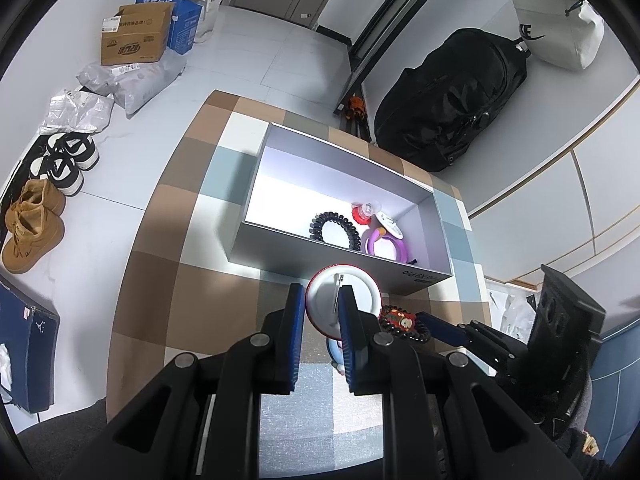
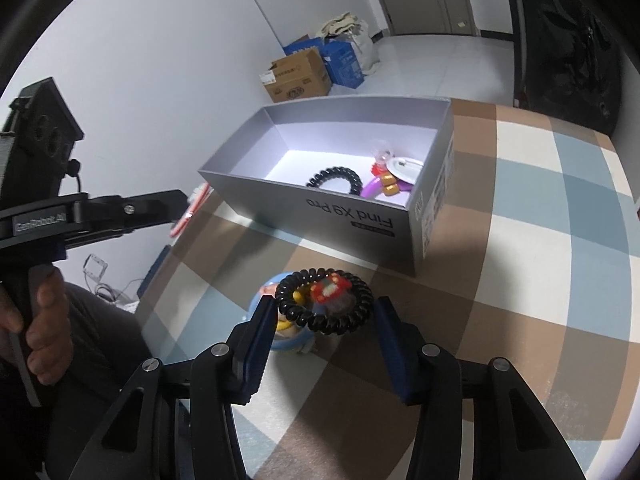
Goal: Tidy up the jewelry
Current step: 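Grasp the white round badge with the left tool while the right tool grasps a black bead bracelet, then lower badge and bracelet into the silver box and open both tools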
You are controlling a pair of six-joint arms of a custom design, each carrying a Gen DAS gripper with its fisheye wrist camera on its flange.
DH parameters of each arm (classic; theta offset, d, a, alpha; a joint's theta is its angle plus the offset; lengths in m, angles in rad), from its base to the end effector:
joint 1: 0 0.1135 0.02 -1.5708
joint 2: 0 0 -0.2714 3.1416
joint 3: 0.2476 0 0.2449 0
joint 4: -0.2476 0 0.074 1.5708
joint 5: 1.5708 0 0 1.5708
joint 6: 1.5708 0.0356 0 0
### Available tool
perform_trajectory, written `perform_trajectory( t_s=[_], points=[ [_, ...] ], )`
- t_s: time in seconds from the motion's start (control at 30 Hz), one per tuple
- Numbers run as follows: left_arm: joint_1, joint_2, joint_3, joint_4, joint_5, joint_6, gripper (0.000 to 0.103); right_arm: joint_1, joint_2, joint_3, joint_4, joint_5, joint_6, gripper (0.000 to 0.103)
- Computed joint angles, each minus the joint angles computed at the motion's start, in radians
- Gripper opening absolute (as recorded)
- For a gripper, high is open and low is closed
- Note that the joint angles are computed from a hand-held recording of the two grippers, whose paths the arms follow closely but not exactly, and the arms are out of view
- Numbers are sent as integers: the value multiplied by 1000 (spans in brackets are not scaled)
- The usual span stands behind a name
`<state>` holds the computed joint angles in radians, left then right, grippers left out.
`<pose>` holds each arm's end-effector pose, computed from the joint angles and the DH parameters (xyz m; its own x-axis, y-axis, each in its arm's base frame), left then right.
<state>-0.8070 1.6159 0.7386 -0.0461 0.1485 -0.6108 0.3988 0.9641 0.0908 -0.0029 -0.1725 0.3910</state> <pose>0.2009 -0.2174 0.1533 -0.8970 0.1166 -0.4264 0.3193 0.8380 -0.4426 0.1207 0.0575 0.1092 -0.8390 0.0539 -0.5415 -0.1774 0.9136 0.3659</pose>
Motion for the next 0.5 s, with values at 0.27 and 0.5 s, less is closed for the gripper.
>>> perform_trajectory(
  t_s=[0.27, 0.5],
  points=[
    [-10, 4, 0, 7, -9, -1, 12, -7, -142, -3, -80, -12, 16, 48],
    [-24, -50, -28, 55, -69, -30, 12, -5, -280, 22, -164, -22, 19, 48]
  ],
)
